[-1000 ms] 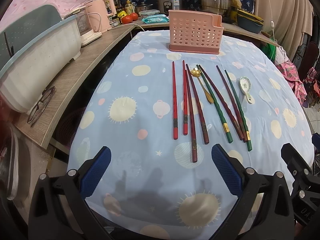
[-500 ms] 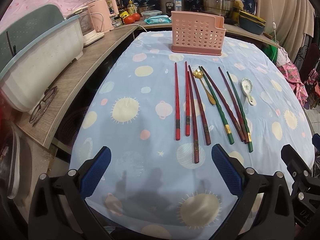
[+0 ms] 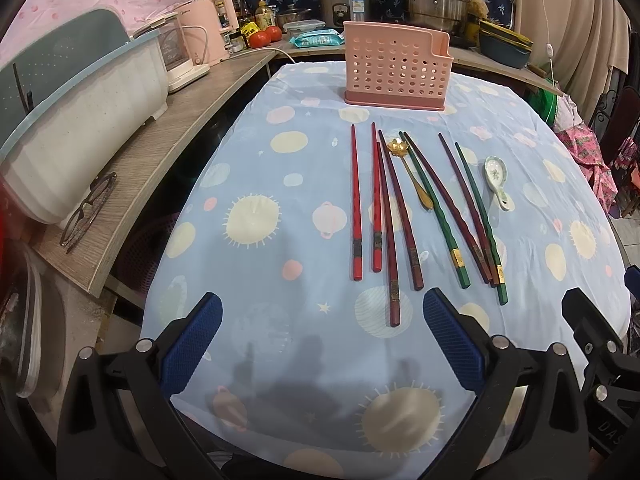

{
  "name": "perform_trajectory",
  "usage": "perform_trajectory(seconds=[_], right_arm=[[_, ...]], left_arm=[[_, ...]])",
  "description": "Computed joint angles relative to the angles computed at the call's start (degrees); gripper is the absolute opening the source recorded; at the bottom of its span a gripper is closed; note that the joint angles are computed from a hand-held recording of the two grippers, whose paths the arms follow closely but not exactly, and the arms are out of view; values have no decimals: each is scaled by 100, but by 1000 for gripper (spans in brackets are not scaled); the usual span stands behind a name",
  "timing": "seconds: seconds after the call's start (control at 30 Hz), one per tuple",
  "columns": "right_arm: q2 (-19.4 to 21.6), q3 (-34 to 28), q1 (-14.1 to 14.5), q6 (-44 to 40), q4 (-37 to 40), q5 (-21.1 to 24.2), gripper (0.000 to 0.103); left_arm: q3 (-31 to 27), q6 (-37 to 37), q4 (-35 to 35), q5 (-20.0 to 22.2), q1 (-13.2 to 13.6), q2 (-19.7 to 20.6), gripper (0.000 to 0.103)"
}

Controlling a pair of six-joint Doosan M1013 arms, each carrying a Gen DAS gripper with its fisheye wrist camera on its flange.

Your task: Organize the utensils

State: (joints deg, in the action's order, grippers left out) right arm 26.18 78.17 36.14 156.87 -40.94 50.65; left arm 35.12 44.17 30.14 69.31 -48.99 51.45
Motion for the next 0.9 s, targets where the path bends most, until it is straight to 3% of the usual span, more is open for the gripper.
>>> perform_trajectory(seconds=[0.9], right_arm=[[17,-8,-1,13,25,14,96]], left_arm=[[103,-34,-35,-21,28,-38,96]])
